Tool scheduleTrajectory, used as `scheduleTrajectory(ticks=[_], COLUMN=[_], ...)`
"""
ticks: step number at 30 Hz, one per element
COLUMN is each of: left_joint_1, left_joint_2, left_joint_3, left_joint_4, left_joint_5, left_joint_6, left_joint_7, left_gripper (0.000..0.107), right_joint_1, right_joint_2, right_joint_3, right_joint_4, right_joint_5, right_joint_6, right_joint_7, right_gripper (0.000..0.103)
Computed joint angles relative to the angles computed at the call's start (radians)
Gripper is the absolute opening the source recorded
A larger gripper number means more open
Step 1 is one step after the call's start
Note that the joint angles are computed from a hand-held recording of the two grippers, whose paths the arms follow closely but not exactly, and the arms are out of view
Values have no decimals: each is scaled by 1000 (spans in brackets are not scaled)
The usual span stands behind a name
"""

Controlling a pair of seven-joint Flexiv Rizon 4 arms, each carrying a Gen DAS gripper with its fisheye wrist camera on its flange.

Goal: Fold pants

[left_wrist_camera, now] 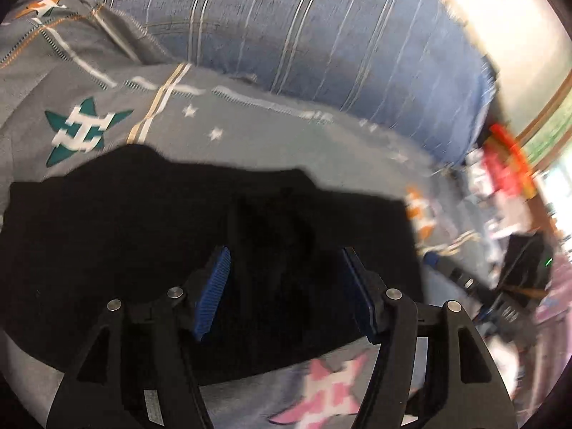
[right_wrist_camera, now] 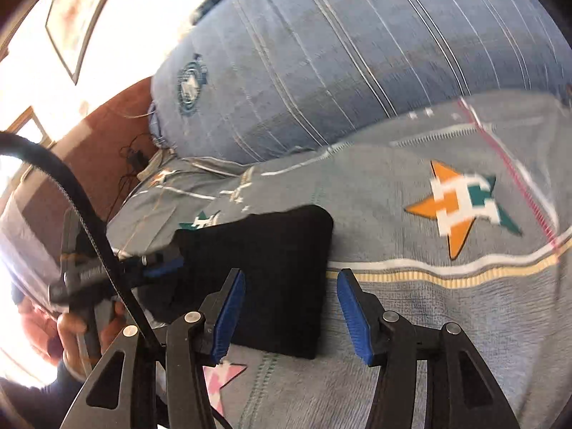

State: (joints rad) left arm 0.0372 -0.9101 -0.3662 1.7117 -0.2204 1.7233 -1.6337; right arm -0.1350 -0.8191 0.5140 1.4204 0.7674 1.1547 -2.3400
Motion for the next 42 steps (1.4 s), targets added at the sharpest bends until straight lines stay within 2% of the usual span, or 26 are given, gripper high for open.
scheduleTrajectory(ticks=[1,4,5,6,7,11,13,14,15,16,20,25,27,28,29,30,31,32,34,35,37,39,42], left_joint_1=[-7,-12,-14,-16,-19,-15,-25,-6,15,23,-32,8,7,-12,-5,17,48,81,103,115,124,84,66], left_joint_2=[-8,-25,-26,-29,-32,-47,-47,-55,-65,-71,-72,-141,-173,-174,-186,-202,-220,-227,-198,-182,-155,-109,-72], left_joint_3=[10,15,20,23,26,8,8,-29,-68,-94,-96,-238,-259,-234,-226,-251,-308,-343,-344,-342,-324,-252,-199], left_joint_4=[-9,-10,-13,-15,-18,-40,-53,-57,-61,-67,-103,-154,-190,-208,-224,-213,-177,-153,-115,-86,-43,-25,3], left_joint_5=[-4,6,12,16,18,50,50,62,73,80,98,131,112,90,127,112,51,53,35,39,40,19,23], left_joint_6=[-13,35,34,43,49,40,28,24,19,15,18,13,-42,-84,-130,-140,-87,-77,-91,-69,-38,-23,10], left_joint_7=[-7,-4,-1,-2,-4,23,33,47,61,74,123,191,210,204,152,165,243,257,270,273,258,210,168], left_gripper=[63,63,63,62,60,31,26,20,18,18,18,18,18,18,18,19,19,19,21,26,26,26,26], right_joint_1=[19,55,48,31,32,27,-7,-33,-53,-70,-119,-167,-134,-103,-61,-34,7,27,27,24,47,59,6], right_joint_2=[-21,-80,-101,-119,-109,-92,-75,-66,-55,-40,32,103,115,113,102,93,76,67,54,55,62,78,93], right_joint_3=[-15,-31,-18,9,12,30,61,85,96,105,96,45,-20,-57,-102,-130,-167,-185,-174,-167,-182,-188,-120], right_joint_4=[-25,-95,-120,-138,-126,-100,-79,-74,-68,-60,-21,26,40,44,49,56,60,63,65,68,85,114,137], right_joint_5=[-12,-48,-45,-23,-14,3,32,59,83,108,194,302,293,270,226,189,136,99,70,57,11,-24,-24], right_joint_6=[-16,-60,-84,-98,-80,-38,-32,-35,-40,-39,-47,-39,-14,0,19,37,58,69,110,120,164,210,250], right_joint_7=[30,76,77,57,47,-28,-87,-123,-149,-180,-255,-309,-269,-228,-173,-131,-65,-22,-7,5,48,79,66], right_gripper=[51,51,51,45,44,32,24,23,22,22,22,21,21,21,21,22,23,24,28,30,43,44,44])
